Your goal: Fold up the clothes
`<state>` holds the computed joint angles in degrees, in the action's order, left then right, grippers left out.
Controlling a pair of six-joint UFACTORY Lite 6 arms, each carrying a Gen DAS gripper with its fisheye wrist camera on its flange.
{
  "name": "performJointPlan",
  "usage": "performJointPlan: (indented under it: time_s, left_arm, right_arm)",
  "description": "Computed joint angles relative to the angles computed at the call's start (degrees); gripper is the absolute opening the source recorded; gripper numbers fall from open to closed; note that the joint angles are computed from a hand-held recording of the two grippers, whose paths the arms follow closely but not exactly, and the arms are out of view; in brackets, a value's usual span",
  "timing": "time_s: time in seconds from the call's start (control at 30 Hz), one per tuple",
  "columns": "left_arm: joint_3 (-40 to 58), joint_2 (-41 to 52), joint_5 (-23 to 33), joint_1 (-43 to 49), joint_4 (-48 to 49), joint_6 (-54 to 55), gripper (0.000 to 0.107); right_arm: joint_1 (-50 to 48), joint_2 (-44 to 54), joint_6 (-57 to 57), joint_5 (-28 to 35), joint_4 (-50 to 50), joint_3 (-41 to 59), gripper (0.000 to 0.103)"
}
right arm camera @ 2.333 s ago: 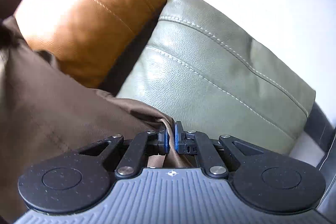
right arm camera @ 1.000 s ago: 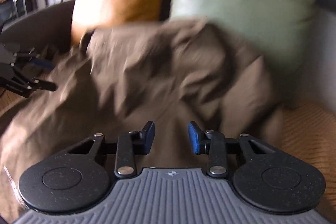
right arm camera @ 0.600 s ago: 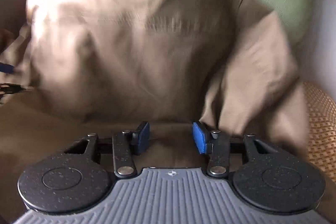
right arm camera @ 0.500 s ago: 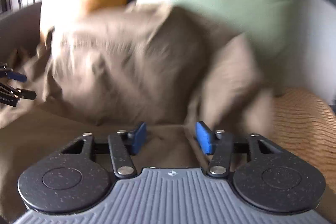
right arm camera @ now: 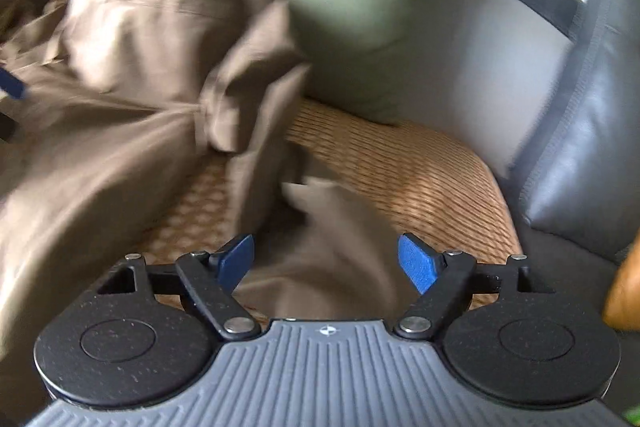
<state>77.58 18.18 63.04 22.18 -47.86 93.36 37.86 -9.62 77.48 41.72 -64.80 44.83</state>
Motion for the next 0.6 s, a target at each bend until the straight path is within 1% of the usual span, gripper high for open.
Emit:
performJointPlan:
  time_s: [0.03,0.07,0.13,0.17,0.2,0.23,0.27,0.3,0.37,0.43,0.53,0.57,0.6]
  left_arm:
    - [-3.00,-1.51,-1.54,-1.59,-0.32,-0.05,0.084]
    - [-5.86,-2.92,-3.09,-3.25,-0.69,-0.17,0.084]
    - [-8.48,-4.00,-4.31,-5.16,-0.88,-0.66,0.084]
    - [-9.34,-4.27,-4.64,-5.90,-0.91,-0.95,0.084]
    - [-9.59,-4.16,-4.58,-6.06,-0.83,-0.83,0.084]
    - [-9.36,-3.73,-4.20,-5.75,-0.68,-0.37,0.084]
    - [-9.10,-3.29,-3.82,-5.43,-0.51,0.09,0.084]
    - [-8.83,-2.84,-3.43,-5.11,-0.33,0.53,0.084]
    - [-8.28,-1.94,-2.68,-4.50,0.04,1.40,0.084]
    - [-7.31,-0.98,-1.74,-3.08,0.64,2.18,0.084]
    - [-3.72,1.06,1.89,1.45,2.19,2.16,0.084]
    - [-1.14,2.12,4.34,4.07,2.71,2.22,0.084]
    - [1.85,3.37,6.95,6.77,2.98,2.41,0.084]
  right_arm:
    - [0.80,-0.75,0.52,-1.24,-0.87,-1.36,0.082]
    - [0.86,0.90,1.39,-3.46,-2.13,-1.42,0.082]
    - [1.14,5.15,3.45,-7.17,-5.02,-1.07,0.081]
    - [1.45,7.81,3.97,-7.55,-6.75,-0.37,0.071]
    - [1.78,10.26,2.37,-6.18,-6.89,0.36,0.056]
    - [0.49,10.32,1.89,-6.27,-6.08,0.07,0.024]
    - [-0.93,10.17,1.25,-6.65,-5.31,-0.39,0.010]
    - [-2.88,8.55,2.73,-5.58,-5.62,-1.44,0.006]
    - [-7.18,5.74,5.42,-3.66,-6.20,-3.03,0.004]
    - [-11.39,5.26,8.53,1.92,-8.26,-3.87,0.004]
    - [-19.58,7.28,6.44,0.96,-2.02,-1.30,0.004]
    - [-20.18,7.79,5.00,0.05,1.07,-0.40,0.007]
    - [-18.55,7.61,5.05,1.55,1.76,-0.24,0.009]
